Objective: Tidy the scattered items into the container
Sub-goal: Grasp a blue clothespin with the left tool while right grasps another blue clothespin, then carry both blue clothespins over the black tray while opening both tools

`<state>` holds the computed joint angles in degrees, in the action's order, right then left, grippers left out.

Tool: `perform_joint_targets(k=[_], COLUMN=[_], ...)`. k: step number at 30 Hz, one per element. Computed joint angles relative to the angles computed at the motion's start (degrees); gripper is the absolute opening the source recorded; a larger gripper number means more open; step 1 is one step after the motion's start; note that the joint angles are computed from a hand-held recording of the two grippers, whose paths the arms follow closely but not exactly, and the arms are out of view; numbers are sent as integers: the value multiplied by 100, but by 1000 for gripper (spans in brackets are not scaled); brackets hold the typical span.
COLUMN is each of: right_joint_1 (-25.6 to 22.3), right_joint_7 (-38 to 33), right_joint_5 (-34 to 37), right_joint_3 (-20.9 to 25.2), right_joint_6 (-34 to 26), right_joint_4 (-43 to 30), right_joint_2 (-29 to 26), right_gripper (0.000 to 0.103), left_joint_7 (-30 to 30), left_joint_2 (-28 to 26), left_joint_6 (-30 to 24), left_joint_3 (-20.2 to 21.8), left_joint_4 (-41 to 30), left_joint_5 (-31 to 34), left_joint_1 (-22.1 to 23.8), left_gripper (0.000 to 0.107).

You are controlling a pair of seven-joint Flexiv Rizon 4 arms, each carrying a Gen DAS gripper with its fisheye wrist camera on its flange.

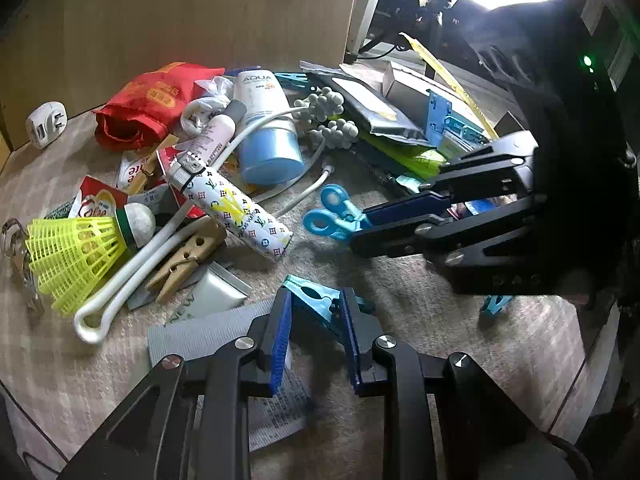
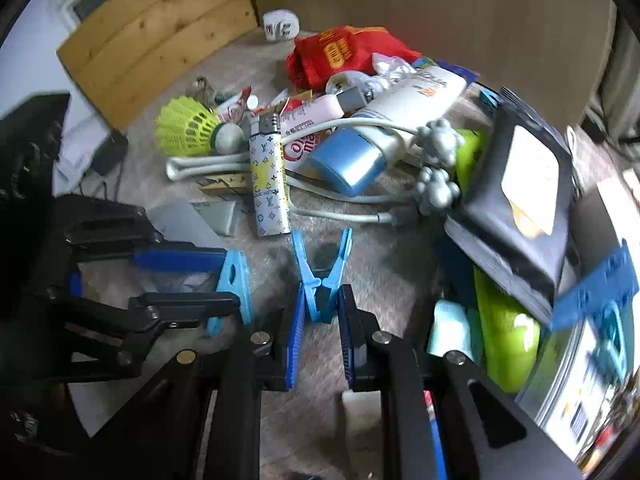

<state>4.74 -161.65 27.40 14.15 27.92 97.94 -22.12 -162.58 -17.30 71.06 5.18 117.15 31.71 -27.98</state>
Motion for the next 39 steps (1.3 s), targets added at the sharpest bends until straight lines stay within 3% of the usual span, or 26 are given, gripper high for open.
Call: perform_joint_targets(k=[3,10,12,13,17,19,22,26,29,31,32,39], right_joint_1=[-86,-385,-476,-509,-596,-584,-569,-594,-614,-644,-665,-992], right_joint_7=[-12,-62,-36,-18,-20,-24,45,-3,22,32,38,106], right_joint_5=[117,557,718,785,926,895,862,883,900,940,967,1343], right_joint_3=[-25,-108,-160,-182,-257,-283,-298,-302,-314,-323,-329,-483], right_joint_6=[106,-270,-407,-461,-616,-557,-571,-552,-559,-547,-559,-814], right_joint_4=[74,-87,-194,-237,-323,-287,-268,-249,-261,-258,-265,-469], right_joint_2=[66,221,244,251,279,283,272,277,278,301,312,438], right_gripper=[16,16,16,16,16,16,16,16,16,16,16,16], left_joint_7=[-200,-368,-503,-566,-432,-405,-584,-508,-311,-357,-345,-604], left_joint_2=[-15,13,65,95,103,75,2,-192,-347,-373,-379,-95], left_joint_6=[-97,-86,-139,-220,-479,-339,-182,-427,-521,-979,-952,-964], left_joint_3=[49,47,71,67,-98,-183,-185,-189,-229,-121,-144,-121], left_joint_4=[-91,-186,-239,-272,-351,-240,-142,-412,-541,-760,-766,-822], left_joint_5=[129,262,396,445,393,132,-194,-209,-365,-188,-196,104], left_joint_1=[-97,-126,-182,-200,-94,61,132,-20,-69,-296,-277,-357], left_gripper=[20,18,1,0,0,2,21,27,28,25,21,21])
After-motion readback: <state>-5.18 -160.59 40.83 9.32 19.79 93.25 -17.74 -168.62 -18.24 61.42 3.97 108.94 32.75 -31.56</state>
